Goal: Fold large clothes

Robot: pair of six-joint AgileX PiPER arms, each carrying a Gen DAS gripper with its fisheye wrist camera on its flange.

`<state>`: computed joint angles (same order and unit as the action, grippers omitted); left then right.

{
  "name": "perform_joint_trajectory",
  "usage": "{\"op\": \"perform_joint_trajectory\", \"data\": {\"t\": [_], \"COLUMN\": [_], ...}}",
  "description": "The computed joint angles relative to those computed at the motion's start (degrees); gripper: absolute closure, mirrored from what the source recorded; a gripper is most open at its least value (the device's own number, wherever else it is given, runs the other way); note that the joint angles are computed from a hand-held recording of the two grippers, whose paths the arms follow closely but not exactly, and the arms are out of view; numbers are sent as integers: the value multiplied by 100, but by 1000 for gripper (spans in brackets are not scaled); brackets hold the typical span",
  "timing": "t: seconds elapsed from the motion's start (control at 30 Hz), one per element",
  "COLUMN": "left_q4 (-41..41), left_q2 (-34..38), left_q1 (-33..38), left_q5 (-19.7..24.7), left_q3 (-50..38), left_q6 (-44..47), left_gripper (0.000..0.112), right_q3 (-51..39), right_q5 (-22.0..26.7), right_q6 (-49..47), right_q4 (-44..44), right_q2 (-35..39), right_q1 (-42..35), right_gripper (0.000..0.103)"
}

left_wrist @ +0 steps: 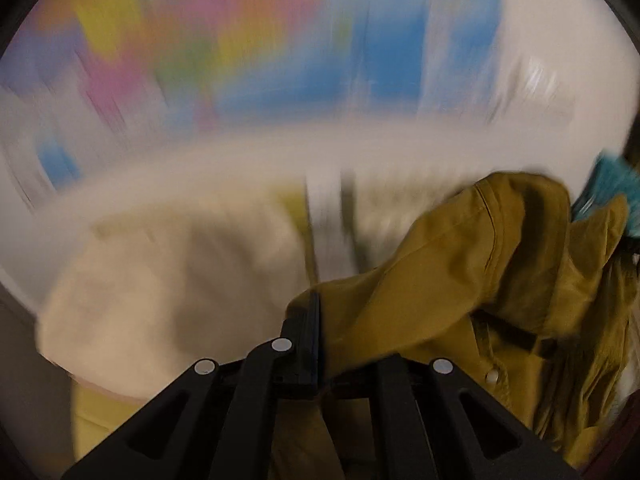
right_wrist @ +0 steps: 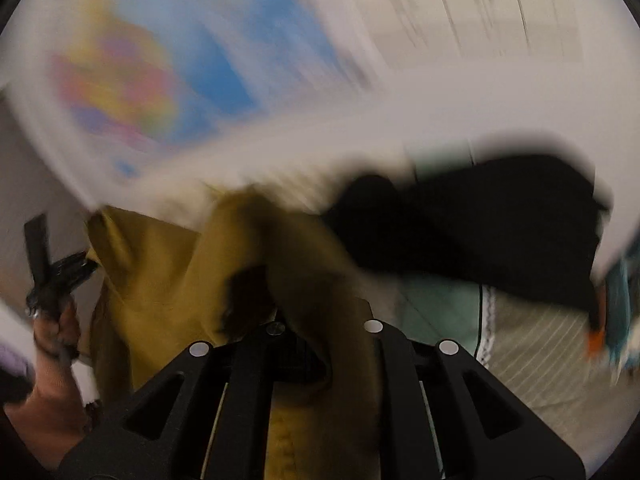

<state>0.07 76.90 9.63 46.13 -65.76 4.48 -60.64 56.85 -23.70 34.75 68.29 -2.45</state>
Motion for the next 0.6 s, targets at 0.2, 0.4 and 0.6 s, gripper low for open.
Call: {"op": "perform_joint_trajectory", "data": {"t": [0.2,0.4,0.6], "left_q4": [-661,-992,-1145], "left_q2": [735,797,1039], "left_q1": [363,574,662], "left_q5": [-327,-202,-164], "left_q3": [-117,-273,-399], "left_q6": [749,1317,1376], "left_gripper": [106,97,97], "right_q3": [467,690,1009], "right_q5": [-1292,-1259,-594], "right_q6": [1980,3614,4275], "right_q4": [-2603,-6041,-8520], "right_q2": [112,-942,452], "right_q1": [1317,3569,5924], "right_gripper": [40,14,17]}}
